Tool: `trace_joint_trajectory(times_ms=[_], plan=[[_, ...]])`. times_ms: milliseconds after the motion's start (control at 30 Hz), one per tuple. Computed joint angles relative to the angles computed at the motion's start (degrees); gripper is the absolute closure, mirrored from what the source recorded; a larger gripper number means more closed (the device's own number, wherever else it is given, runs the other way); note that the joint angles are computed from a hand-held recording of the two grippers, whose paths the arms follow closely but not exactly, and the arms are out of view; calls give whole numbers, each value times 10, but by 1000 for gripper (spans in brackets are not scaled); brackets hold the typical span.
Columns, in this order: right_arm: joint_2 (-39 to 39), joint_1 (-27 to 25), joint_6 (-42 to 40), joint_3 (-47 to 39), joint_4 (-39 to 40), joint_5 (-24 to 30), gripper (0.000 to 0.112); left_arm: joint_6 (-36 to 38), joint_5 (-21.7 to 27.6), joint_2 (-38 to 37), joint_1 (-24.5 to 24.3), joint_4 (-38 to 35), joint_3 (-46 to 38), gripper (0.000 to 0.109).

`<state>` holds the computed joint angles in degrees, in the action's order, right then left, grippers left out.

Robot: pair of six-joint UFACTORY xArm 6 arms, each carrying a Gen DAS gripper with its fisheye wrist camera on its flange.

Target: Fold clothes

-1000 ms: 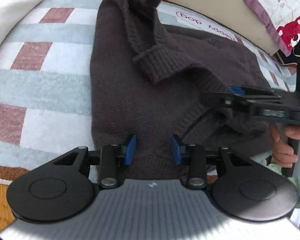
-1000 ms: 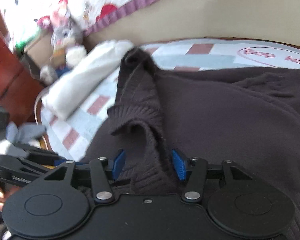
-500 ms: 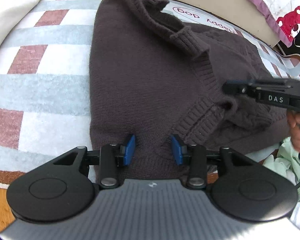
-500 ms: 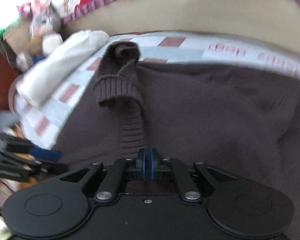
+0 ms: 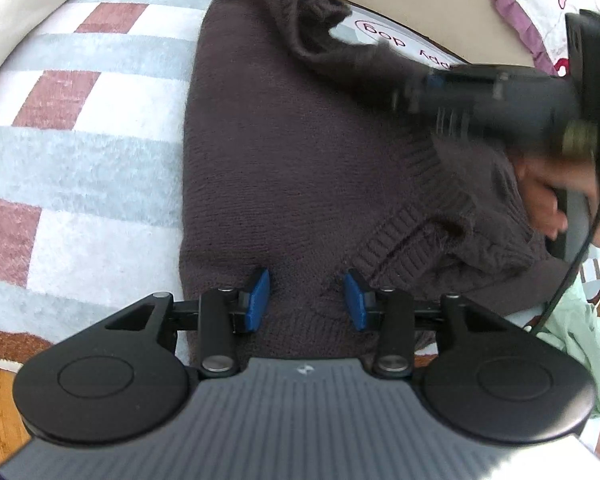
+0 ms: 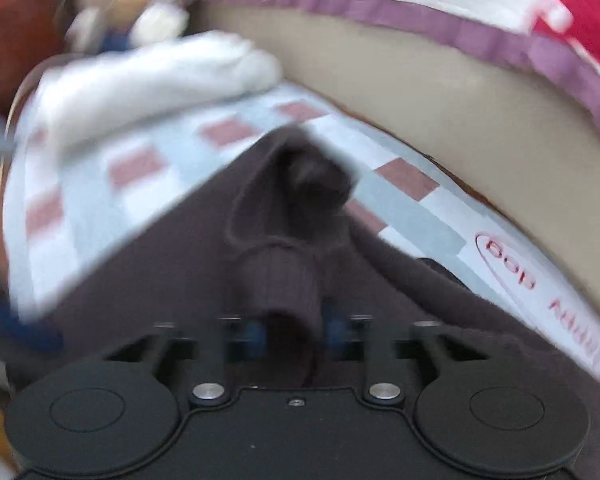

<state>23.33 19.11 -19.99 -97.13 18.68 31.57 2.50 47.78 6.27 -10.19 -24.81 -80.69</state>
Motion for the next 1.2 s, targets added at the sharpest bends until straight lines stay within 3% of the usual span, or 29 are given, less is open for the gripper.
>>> trace_joint_trajectory(times_ms=[67, 167, 300, 367, 433, 533, 633, 700, 767, 800, 833, 900, 1033, 1100, 1133, 1200], plan=[[4, -23, 95, 2, 74, -13, 90, 3, -2, 0, 5, -19, 4, 67], [-1, -54, 251, 31, 46, -18, 90, 3, 1, -2, 15, -54, 8, 67], [-54, -64, 273, 101, 41, -42, 87, 3, 4, 1, 15, -54, 3, 67], [-88, -65, 227, 135, 114, -43, 72, 4, 7, 4, 13, -42, -2, 67], [-129, -64, 124, 175, 228, -22, 62, 8, 10, 4, 13, -43, -5, 63], [-181, -64, 19, 223, 337, 31, 60, 11, 8, 7, 13, -49, -5, 62], [-204, -64, -14, 252, 357, 91, 60, 16, 2, 8, 12, -52, -4, 62], [-202, -52, -6, 259, 322, 85, 60, 18, -6, 5, 10, -48, 2, 61], [-199, -39, -5, 265, 294, 57, 82, 5, -23, -5, 3, -16, 13, 61], [-201, -33, -13, 268, 291, 42, 88, -17, -39, -14, -4, 16, 21, 61], [-205, -30, -28, 271, 298, 29, 104, -40, -59, -27, -11, 48, 34, 60], [-220, -29, -56, 283, 310, 5, 108, -86, -106, -60, -23, 103, 73, 55], [-233, -28, -36, 306, 225, -35, 108, -150, -145, -106, -27, 143, 127, 55], [-236, -26, -33, 318, 225, -45, 108, -202, -120, -103, -33, 208, 122, 55], [-239, -24, -42, 326, 231, -52, 108, -225, -83, -89, -41, 254, 103, 52], [-243, -23, -54, 334, 227, -60, 108, -258, -12, -58, -58, 329, 63, 37]])
